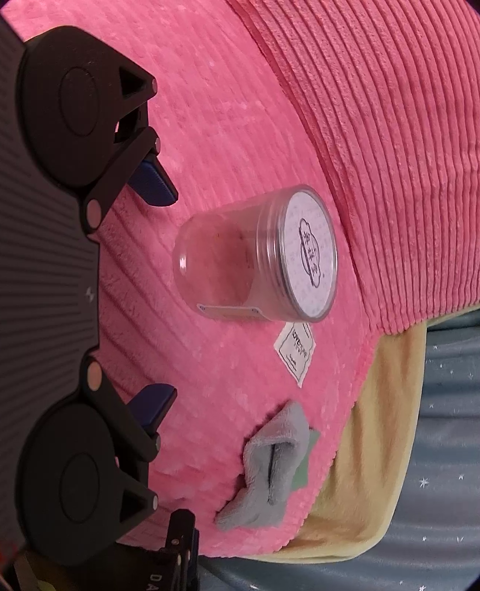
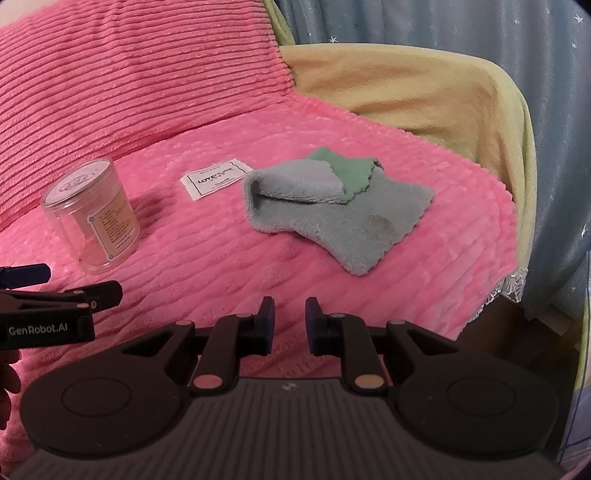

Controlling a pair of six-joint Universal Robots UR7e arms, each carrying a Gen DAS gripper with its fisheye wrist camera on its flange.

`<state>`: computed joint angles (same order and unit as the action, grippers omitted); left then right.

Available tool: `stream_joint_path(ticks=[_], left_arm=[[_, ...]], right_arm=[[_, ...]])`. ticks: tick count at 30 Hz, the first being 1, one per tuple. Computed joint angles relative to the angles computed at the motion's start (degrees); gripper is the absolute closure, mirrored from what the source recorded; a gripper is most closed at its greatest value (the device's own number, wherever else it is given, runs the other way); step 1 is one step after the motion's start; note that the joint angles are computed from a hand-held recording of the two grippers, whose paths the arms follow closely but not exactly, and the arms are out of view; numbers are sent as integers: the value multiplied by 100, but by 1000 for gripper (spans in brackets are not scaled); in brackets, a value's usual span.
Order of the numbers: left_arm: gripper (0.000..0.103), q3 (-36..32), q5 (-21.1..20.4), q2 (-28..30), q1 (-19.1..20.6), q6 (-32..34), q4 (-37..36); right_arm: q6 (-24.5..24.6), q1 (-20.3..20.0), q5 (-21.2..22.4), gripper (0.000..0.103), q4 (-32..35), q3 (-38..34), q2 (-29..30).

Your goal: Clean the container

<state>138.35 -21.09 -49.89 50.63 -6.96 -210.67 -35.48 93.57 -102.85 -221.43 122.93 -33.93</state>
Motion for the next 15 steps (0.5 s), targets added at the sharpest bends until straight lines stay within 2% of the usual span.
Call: stream_joint_path(ticks=[6,8,11,15], left_arm=[[0,177,-155,-117,-71,45,-252],[0,-71,-168,-78,75,84,170],[0,-220,-183,155,165,495,-287],[0,-220,-14,331,84,946,-726]], right_arm=[[35,-18,39,87,8,11,-11],[31,-19,33,87,16,7,-13],[35,-26,55,87,20,9,-23],[51,-32,75,87,24,9,-24]])
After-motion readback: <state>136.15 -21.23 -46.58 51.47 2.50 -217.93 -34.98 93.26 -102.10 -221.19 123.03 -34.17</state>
